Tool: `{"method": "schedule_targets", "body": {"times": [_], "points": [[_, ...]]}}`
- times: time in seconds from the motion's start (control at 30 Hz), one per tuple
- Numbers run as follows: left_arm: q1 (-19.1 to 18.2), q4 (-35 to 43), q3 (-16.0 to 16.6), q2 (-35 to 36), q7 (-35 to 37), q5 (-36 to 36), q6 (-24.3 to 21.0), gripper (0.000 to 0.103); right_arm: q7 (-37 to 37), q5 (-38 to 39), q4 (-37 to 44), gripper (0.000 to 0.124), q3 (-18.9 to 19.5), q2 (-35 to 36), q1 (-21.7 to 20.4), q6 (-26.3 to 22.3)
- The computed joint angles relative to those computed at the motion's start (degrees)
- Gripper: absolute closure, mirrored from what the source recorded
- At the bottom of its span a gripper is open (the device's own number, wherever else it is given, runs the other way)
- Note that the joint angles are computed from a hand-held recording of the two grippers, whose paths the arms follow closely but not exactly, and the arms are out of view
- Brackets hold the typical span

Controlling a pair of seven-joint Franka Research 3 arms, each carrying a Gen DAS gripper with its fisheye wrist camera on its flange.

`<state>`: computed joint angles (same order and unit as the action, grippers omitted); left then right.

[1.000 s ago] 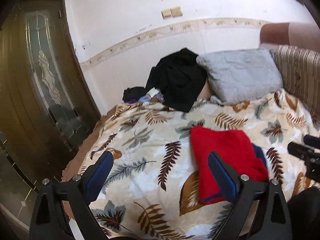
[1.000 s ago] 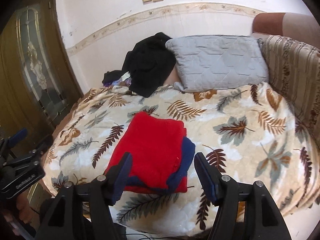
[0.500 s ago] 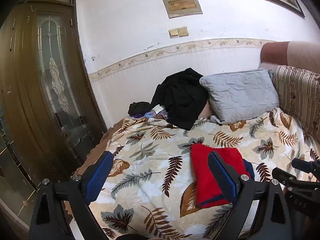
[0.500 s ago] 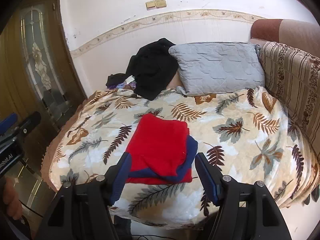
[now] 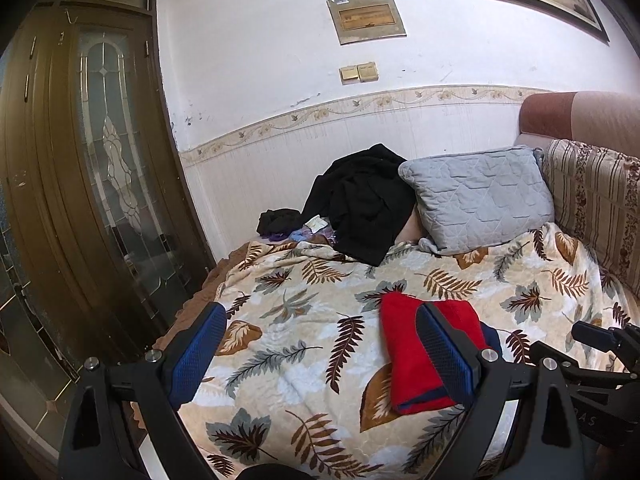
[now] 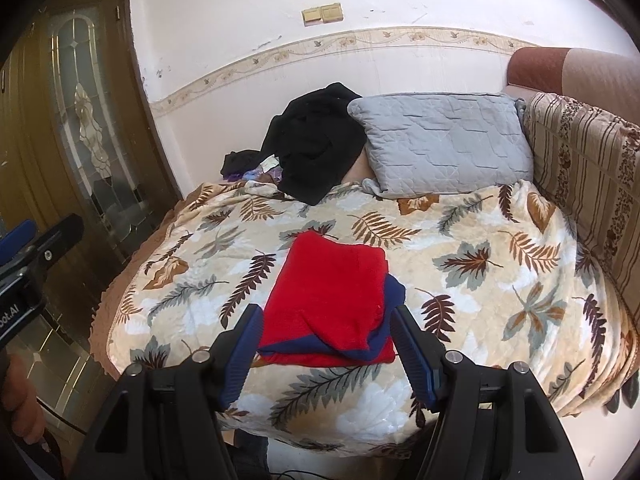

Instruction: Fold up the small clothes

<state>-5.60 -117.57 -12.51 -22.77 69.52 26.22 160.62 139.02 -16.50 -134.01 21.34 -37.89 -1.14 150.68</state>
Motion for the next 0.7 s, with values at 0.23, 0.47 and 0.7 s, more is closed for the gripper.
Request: {"method": "schedule_targets", "body": {"times": [0.23, 0.47, 0.7], "points": [[-0.54, 0.18, 0.3, 0.17, 1.04, -0.88, 0.08, 0.008, -0.02, -0.71, 1.33, 0.054, 0.33, 1.06, 0.24, -1.14], [-1.42, 0.79, 1.01, 1.17, 2.62, -2.51, 0.04, 0.008, -0.1, -1.32, 2.42, 0.054, -0.31, 3.28, 0.86, -1.35], [-2.45, 1.65, 1.94, 3.36, 4.64, -4.64, 1.08, 0.008, -0.04, -2.4, 3.87, 0.054, -1.15, 6.17, 1.46, -1.42]]}}
